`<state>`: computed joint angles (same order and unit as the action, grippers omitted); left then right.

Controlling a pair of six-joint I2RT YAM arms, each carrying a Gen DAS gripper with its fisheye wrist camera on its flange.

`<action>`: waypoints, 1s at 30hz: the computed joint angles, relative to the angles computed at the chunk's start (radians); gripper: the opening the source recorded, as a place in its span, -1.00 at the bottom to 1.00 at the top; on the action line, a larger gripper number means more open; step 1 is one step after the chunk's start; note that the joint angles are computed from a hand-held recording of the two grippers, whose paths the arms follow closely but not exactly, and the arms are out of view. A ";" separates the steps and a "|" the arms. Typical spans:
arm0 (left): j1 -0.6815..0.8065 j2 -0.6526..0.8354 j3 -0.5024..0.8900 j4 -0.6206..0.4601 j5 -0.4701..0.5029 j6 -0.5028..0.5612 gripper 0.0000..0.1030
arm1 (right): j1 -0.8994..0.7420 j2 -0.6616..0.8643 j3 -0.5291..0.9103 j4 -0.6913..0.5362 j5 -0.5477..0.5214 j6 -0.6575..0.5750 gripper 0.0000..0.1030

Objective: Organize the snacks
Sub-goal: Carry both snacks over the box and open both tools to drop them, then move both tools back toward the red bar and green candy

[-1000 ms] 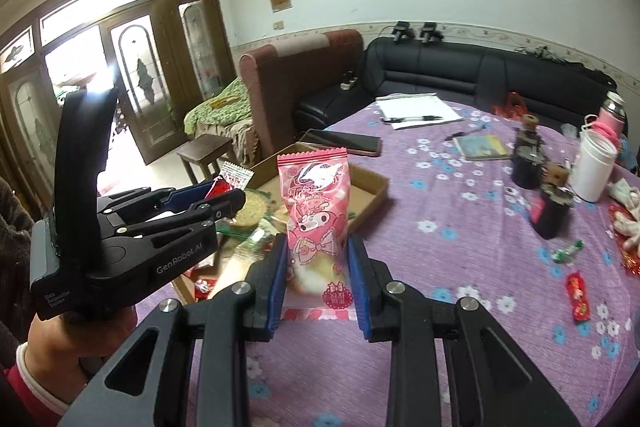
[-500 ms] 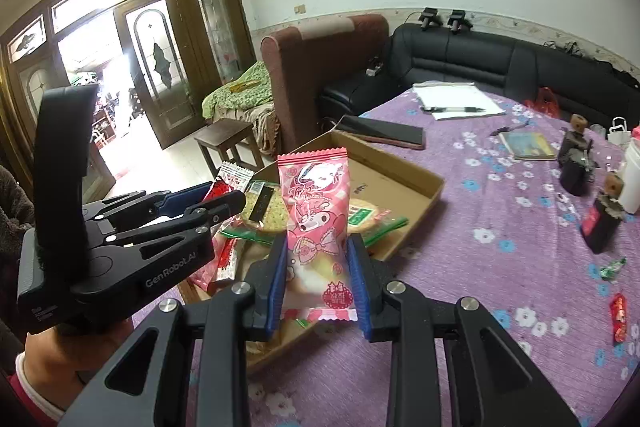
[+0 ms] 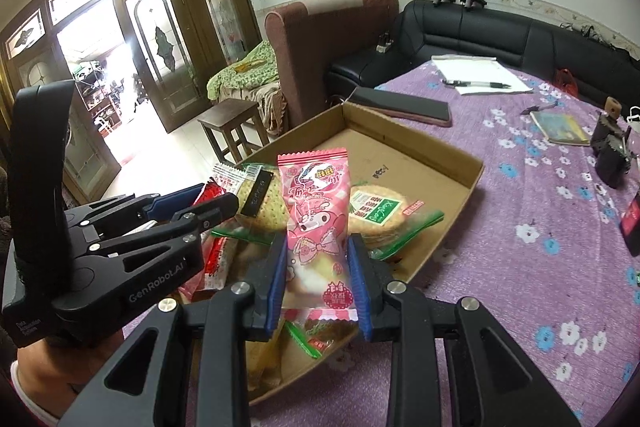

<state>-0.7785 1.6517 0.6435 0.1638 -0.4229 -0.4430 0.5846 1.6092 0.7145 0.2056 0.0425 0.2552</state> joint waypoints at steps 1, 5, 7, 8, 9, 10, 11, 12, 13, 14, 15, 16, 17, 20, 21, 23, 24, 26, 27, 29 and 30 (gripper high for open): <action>0.006 0.008 0.002 0.004 0.005 0.001 -0.44 | -0.005 0.013 0.007 0.002 -0.005 -0.003 -0.44; 0.024 0.043 0.018 0.008 0.022 0.004 -0.43 | -0.018 0.068 0.043 0.005 -0.020 -0.012 -0.43; 0.033 0.059 0.027 0.010 0.030 0.001 -0.43 | -0.021 0.090 0.059 0.004 -0.021 -0.019 -0.42; 0.036 0.063 0.029 0.010 0.031 0.001 -0.43 | -0.022 0.101 0.068 0.002 -0.020 -0.022 -0.42; 0.039 0.068 0.033 0.007 0.033 0.000 -0.43 | -0.025 0.107 0.073 0.000 -0.023 -0.025 -0.42; 0.043 0.070 0.036 0.005 0.037 0.001 -0.43 | -0.025 0.113 0.078 -0.001 -0.023 -0.026 -0.42; 0.046 0.073 0.039 0.006 0.037 -0.001 -0.42 | -0.025 0.120 0.085 -0.003 -0.024 -0.028 -0.42; 0.049 0.076 0.040 0.007 0.036 -0.002 -0.41 | -0.026 0.128 0.091 -0.006 -0.023 -0.031 -0.42; 0.052 0.079 0.041 0.005 0.037 -0.002 -0.40 | -0.025 0.131 0.095 -0.008 -0.021 -0.033 -0.42; 0.055 0.083 0.043 0.004 0.038 -0.001 -0.39 | -0.026 0.136 0.100 -0.010 -0.021 -0.034 -0.42; 0.056 0.086 0.045 0.005 0.039 0.000 -0.39 | -0.028 0.140 0.101 -0.009 -0.022 -0.033 -0.42; 0.056 0.087 0.046 0.006 0.037 -0.001 -0.39 | -0.027 0.142 0.103 -0.010 -0.019 -0.032 -0.42; 0.056 0.085 0.046 0.005 0.036 -0.003 -0.38 | -0.028 0.143 0.103 -0.011 -0.018 -0.029 -0.41; 0.057 0.070 0.037 0.011 0.034 -0.009 -0.26 | -0.027 0.122 0.084 0.001 -0.017 -0.025 -0.29; 0.055 0.058 0.031 0.011 0.027 -0.011 -0.20 | -0.027 0.108 0.077 0.001 -0.013 -0.026 -0.23; 0.047 0.032 0.017 0.013 0.010 -0.014 0.11 | -0.026 0.076 0.058 0.005 -0.008 -0.027 -0.19; 0.040 0.017 0.009 0.014 -0.002 -0.015 0.15 | -0.027 0.056 0.048 0.003 -0.004 -0.027 -0.19; 0.024 -0.017 -0.002 0.008 -0.025 -0.016 0.17 | -0.030 0.016 0.026 0.001 0.000 -0.025 -0.19; 0.016 -0.032 -0.005 0.001 -0.035 -0.018 0.17 | -0.032 -0.013 0.009 -0.002 0.005 -0.025 -0.19; 0.000 -0.053 -0.007 -0.009 -0.048 -0.022 0.26 | -0.036 -0.061 -0.020 -0.008 0.014 -0.023 -0.17; -0.014 -0.064 -0.006 -0.017 -0.060 -0.026 0.32 | -0.041 -0.084 -0.034 -0.012 0.016 -0.024 -0.11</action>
<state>-0.7928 1.5873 0.6376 0.1465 -0.4833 -0.4691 0.5439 1.5248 0.6807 0.1937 0.0581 0.2308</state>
